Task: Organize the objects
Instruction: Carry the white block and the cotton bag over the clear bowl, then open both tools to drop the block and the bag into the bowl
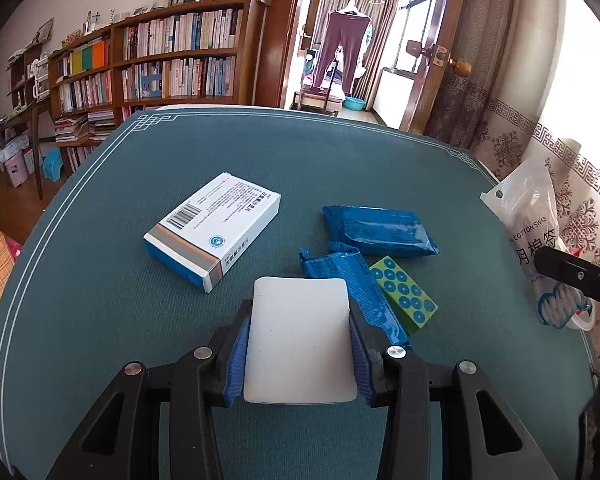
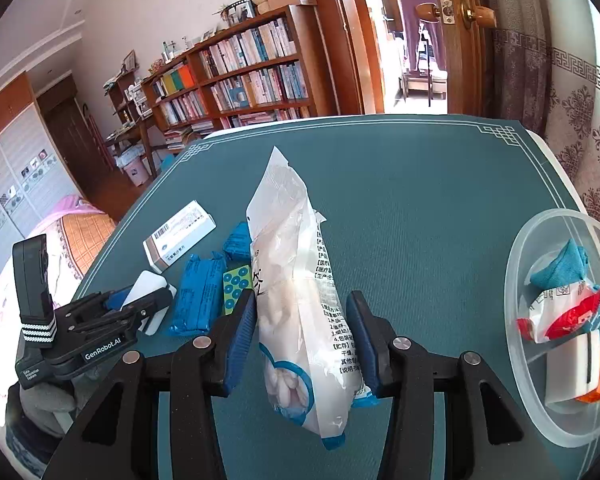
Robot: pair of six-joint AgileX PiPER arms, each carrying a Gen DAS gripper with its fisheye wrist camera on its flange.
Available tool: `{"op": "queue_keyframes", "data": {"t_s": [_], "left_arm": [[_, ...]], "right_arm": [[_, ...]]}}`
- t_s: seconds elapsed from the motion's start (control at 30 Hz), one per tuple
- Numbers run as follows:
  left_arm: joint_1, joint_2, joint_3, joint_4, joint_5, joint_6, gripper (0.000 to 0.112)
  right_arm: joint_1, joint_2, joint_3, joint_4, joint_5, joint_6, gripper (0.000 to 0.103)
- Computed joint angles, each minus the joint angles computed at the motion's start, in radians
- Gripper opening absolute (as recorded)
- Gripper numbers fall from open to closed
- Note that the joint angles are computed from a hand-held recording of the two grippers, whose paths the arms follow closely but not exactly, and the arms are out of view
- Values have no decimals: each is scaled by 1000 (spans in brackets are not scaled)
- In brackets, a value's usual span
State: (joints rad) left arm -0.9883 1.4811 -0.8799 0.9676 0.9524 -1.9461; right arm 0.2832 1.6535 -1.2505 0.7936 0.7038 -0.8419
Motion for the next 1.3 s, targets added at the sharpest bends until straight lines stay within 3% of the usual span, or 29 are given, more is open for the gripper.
{"op": "queue_keyframes", "data": {"t_s": [0.33,0.73,1.0,1.3], "left_arm": [[-47,99,-205,30,25,134,46],[-33,275,-482,-6,-24,339,46],[0,432,-753,-112,-89,566,46],[47,647,-1128,-295,-92,864,46]], "right_arm": [[-166,-49,-21,23,39,-9,48],[-381,38,-153,28,92,29,48],[-456,122,-248,-4,110,77,48],[-512,209,-350,-39,141,116,48]]}}
